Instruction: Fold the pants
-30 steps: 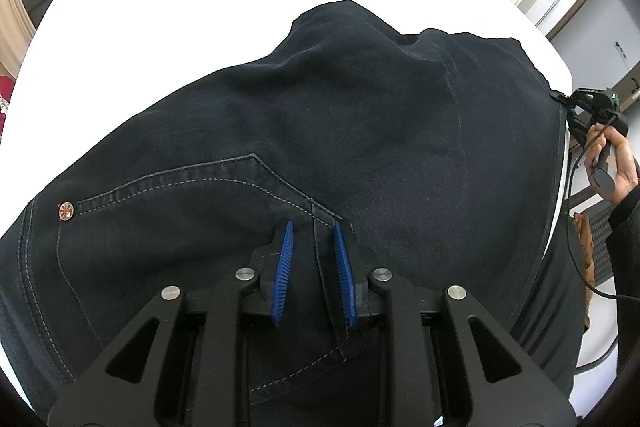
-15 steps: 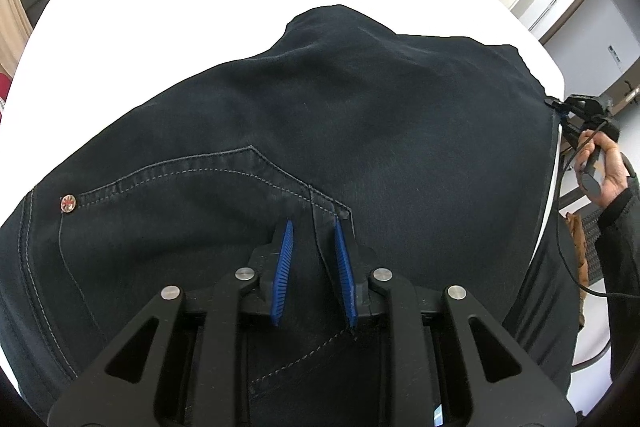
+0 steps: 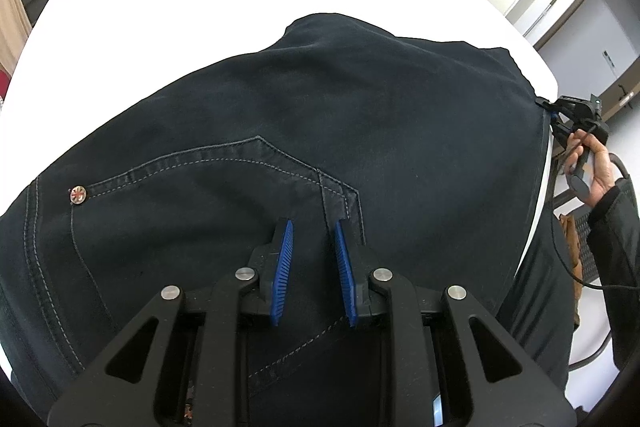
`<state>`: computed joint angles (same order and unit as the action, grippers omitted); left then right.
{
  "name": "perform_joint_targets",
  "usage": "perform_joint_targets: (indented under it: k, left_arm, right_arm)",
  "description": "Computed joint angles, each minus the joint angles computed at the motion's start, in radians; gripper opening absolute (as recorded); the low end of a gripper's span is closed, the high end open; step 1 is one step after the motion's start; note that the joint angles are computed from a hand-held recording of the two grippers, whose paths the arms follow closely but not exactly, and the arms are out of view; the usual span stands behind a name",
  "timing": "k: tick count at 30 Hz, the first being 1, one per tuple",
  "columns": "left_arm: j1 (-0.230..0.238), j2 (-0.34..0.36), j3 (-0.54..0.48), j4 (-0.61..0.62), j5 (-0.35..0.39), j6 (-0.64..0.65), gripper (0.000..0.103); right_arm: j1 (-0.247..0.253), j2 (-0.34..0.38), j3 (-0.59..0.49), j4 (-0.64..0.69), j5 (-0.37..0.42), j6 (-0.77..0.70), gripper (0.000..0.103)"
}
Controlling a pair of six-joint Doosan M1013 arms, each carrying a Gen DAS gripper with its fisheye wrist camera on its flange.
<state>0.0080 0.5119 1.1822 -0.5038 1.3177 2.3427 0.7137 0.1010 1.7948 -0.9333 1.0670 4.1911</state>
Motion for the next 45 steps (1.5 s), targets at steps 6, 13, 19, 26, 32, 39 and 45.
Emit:
perform_joint_targets:
  k: [6,13,19,26,32,39,45]
  left_arm:
    - [0.008,-0.007,0.014,-0.019,-0.011,0.002,0.021]
    - [0.02,-0.028,0.039,-0.03,-0.024,0.013,0.021]
    - [0.044,-0.045,0.063,-0.046,-0.023,0.037,0.021]
    - [0.091,-0.064,0.104,-0.1,-0.013,0.074,0.021]
    - [0.114,-0.091,0.134,-0.109,-0.021,0.09,0.021]
    - [0.121,-0.09,0.111,-0.135,-0.043,0.076,0.021]
    - [0.127,-0.068,0.1,-0.096,-0.049,0.034,0.021]
  right_arm:
    - [0.053,0.008,-0.084,0.083,0.227,-0.125,0.043]
    - [0.075,0.094,-0.248,0.087,0.047,-0.387,0.043]
    - [0.038,0.236,-0.366,0.341,-0.351,-0.71,0.043]
    - [0.046,0.298,-0.429,0.561,-0.217,-0.928,0.011]
    - [0.07,0.254,-0.427,0.545,-0.02,-0.83,0.005]
    - [0.002,0.393,-0.677,0.735,-0.179,-1.297,0.016]
    - [-0.072,0.629,-0.974,1.085,-0.135,-1.674,0.016]
